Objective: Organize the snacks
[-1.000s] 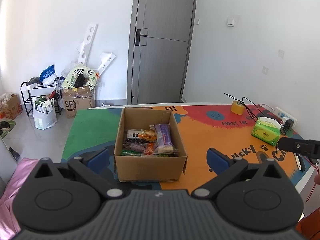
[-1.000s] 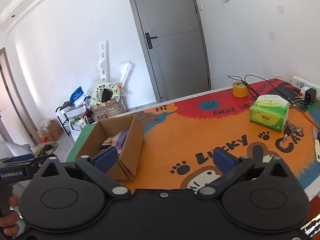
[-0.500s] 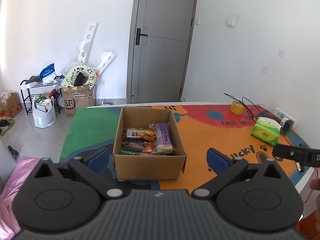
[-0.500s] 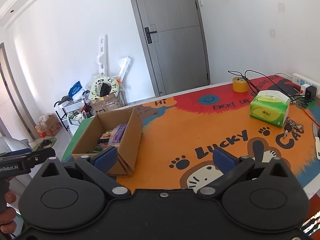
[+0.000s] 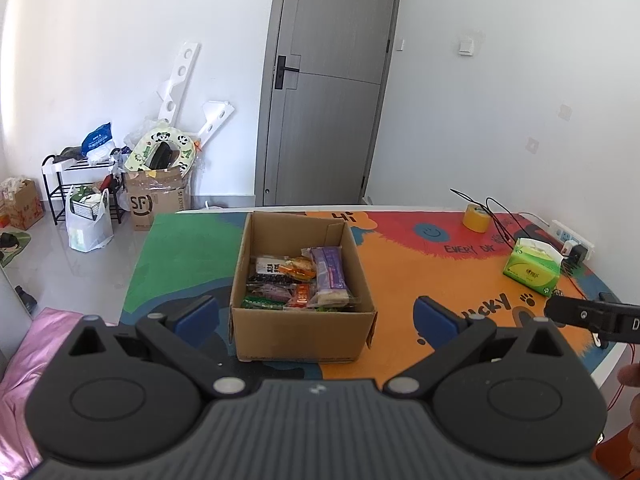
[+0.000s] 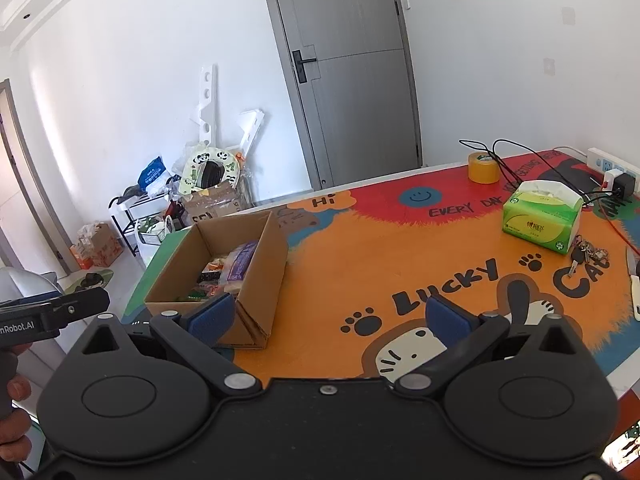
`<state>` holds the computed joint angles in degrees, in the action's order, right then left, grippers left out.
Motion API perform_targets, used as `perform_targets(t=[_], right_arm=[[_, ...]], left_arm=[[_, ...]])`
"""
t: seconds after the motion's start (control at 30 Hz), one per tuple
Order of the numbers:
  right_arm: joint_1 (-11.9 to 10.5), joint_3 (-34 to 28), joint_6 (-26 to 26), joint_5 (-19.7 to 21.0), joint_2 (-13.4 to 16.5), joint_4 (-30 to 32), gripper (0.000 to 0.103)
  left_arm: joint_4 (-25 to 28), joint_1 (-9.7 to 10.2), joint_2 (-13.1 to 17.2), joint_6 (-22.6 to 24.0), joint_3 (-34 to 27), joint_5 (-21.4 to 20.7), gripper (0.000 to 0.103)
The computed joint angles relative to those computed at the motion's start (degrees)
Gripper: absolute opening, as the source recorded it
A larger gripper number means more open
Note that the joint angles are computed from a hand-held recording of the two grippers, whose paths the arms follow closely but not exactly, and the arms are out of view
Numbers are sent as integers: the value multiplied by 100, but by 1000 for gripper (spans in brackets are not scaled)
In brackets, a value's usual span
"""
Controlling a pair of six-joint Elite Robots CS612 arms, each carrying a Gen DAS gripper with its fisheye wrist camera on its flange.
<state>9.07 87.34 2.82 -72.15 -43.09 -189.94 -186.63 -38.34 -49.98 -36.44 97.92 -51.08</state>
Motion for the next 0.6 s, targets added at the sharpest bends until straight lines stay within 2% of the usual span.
perform_targets(t=[0.33, 0.6], right_arm=[[26, -10, -80, -5, 14, -15, 103], [37, -10, -110, -15, 3, 26, 103]], left_arm=[[96, -10, 16, -57, -22, 147, 103], [127, 7, 5, -107, -1, 104, 103]])
